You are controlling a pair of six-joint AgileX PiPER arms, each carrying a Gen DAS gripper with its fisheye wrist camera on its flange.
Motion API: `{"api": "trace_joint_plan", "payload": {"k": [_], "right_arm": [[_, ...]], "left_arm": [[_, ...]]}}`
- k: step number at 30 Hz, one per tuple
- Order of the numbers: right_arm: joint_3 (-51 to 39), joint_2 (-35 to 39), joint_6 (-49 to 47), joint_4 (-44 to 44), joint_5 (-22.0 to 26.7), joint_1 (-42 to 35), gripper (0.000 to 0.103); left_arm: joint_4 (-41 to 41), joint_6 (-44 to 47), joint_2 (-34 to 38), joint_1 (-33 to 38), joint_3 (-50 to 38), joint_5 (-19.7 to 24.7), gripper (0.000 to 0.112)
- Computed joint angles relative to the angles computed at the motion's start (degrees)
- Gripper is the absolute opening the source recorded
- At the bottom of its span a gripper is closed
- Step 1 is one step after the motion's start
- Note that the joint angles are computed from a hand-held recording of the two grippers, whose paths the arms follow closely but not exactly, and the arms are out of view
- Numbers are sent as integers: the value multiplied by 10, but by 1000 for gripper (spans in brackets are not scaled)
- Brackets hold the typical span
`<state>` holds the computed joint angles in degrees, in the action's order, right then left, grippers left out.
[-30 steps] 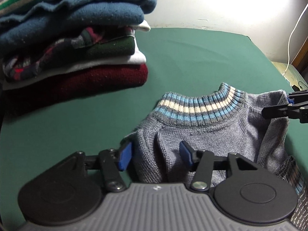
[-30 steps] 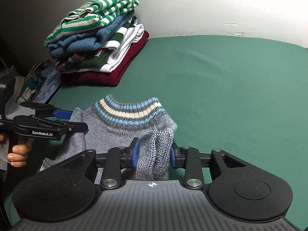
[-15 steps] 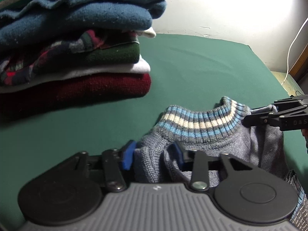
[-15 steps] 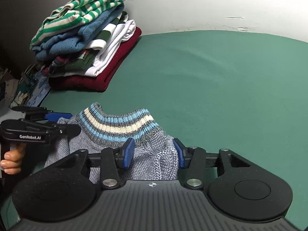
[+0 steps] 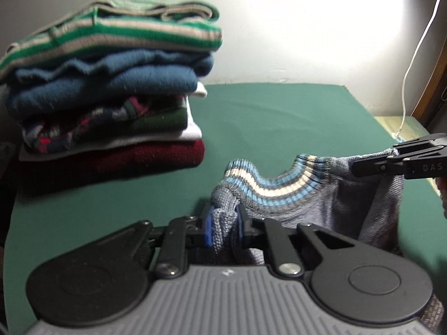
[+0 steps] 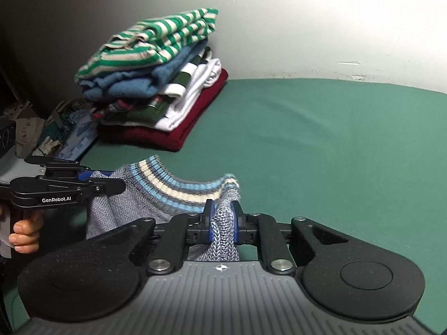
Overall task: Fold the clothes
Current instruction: 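Lift the collar edge of the sweater with both grippers, then raise the folded sweater off the table with both grippers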
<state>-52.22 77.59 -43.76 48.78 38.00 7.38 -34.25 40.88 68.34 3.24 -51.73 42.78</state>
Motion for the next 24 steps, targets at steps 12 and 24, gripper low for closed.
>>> {"api": "trace_joint_plan", "payload": {"k": [12, 24], "right_arm": [[4, -15, 93, -122, -36, 58, 14], [-77, 91, 43, -145, 20, 35, 35]], "left_arm": [[119, -98, 17, -74, 6, -55, 12], [43, 6, 131, -26, -41, -18, 56]]}}
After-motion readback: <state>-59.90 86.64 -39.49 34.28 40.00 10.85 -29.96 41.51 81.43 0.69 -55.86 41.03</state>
